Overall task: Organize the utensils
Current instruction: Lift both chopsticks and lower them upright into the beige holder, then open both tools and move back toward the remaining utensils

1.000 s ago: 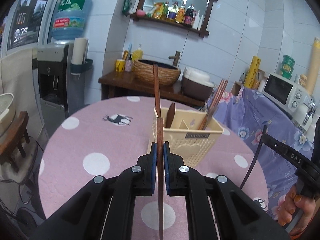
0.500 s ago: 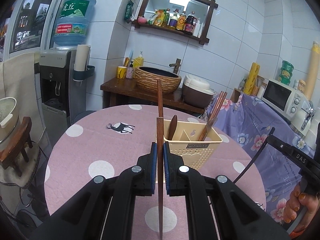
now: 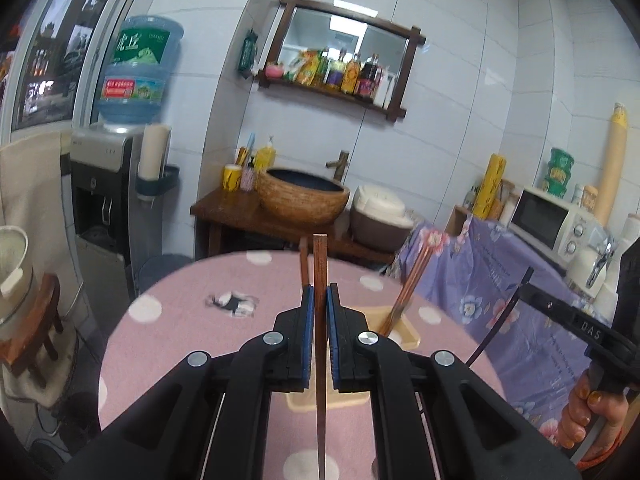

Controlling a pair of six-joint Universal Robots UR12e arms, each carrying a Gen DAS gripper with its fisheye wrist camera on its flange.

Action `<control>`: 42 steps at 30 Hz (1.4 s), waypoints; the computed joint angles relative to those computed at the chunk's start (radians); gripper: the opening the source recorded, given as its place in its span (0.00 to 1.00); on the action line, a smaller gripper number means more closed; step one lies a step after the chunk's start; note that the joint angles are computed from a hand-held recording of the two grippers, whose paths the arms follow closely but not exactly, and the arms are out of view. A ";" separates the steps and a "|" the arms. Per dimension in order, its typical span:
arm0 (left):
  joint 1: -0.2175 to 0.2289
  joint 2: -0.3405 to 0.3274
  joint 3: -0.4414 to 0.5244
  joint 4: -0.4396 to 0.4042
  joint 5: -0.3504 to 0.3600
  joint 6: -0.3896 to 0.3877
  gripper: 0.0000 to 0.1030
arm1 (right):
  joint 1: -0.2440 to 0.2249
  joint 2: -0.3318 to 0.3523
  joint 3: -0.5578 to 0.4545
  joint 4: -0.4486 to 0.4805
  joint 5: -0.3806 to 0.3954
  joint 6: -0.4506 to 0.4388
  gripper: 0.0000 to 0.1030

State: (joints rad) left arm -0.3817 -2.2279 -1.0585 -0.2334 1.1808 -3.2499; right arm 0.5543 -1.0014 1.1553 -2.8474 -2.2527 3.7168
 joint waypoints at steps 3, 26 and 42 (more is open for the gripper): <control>-0.009 -0.030 0.093 0.005 0.021 -0.008 0.07 | 0.000 0.024 -0.080 -0.007 -0.036 -0.068 0.08; -0.075 -0.219 0.323 -0.161 0.192 0.028 0.07 | -0.043 0.136 -0.184 0.134 -0.029 0.043 0.08; -0.053 -0.105 0.064 -0.085 0.122 0.066 0.52 | 0.000 0.106 -0.070 0.168 -0.103 0.072 0.52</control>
State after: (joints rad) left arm -0.4345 -2.3325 -0.9942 -0.3184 1.3025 -3.1842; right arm 0.5546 -0.8949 1.0854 -2.6796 -2.3562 3.7886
